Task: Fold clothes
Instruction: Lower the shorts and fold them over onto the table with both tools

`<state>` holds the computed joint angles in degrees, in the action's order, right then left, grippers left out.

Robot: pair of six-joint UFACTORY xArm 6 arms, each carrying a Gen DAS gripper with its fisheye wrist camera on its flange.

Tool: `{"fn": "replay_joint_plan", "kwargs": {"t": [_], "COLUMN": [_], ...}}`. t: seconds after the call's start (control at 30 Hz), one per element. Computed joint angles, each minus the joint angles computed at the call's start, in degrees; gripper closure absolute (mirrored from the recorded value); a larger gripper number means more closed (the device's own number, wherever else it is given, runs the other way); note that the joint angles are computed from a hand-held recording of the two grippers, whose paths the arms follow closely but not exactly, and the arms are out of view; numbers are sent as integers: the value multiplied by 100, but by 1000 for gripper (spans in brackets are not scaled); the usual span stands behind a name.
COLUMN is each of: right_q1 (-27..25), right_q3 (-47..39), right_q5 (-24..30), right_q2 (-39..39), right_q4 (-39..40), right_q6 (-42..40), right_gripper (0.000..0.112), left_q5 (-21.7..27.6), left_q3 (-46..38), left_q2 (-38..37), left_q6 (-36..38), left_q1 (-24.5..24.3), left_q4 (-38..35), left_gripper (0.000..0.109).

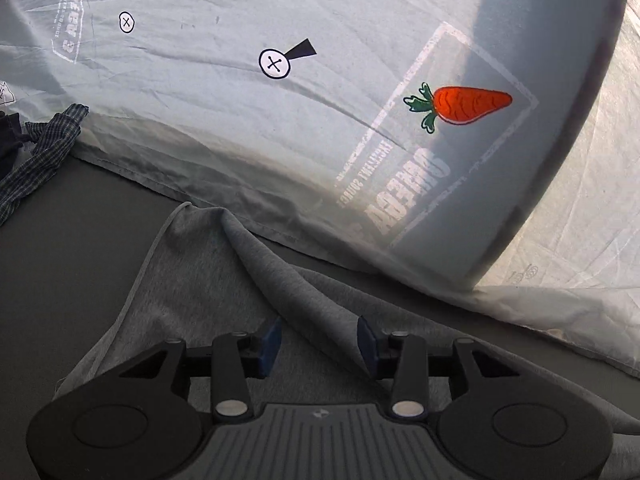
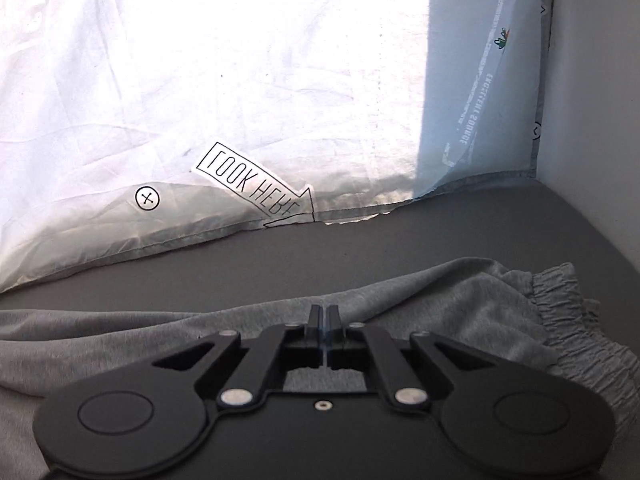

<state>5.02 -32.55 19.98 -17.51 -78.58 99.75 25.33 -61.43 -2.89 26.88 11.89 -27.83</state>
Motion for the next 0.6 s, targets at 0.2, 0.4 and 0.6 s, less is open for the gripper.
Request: {"fn": "replay_joint_plan", "kwargs": {"t": [0.2,0.4,0.6], "right_q1": [1304,1715,1402], "right_q3": [-789,-1282,-1909], "right_q5": [-190,81,-230], "right_q2": [905,1280,1901], "right_q4": [985,915,661], "right_q6": [-553,-844,-974], "right_gripper": [111,111,111], "left_q5": [185,11,-256], "left_q3": [1325,1330,863], "left_q2": [-909,-833,-268], "left_q6": [955,1446,1497], "left_q1": [-847,-1206,-1357], "left_q4": [-425,-548,-769], "left_gripper": [83,84,84]}}
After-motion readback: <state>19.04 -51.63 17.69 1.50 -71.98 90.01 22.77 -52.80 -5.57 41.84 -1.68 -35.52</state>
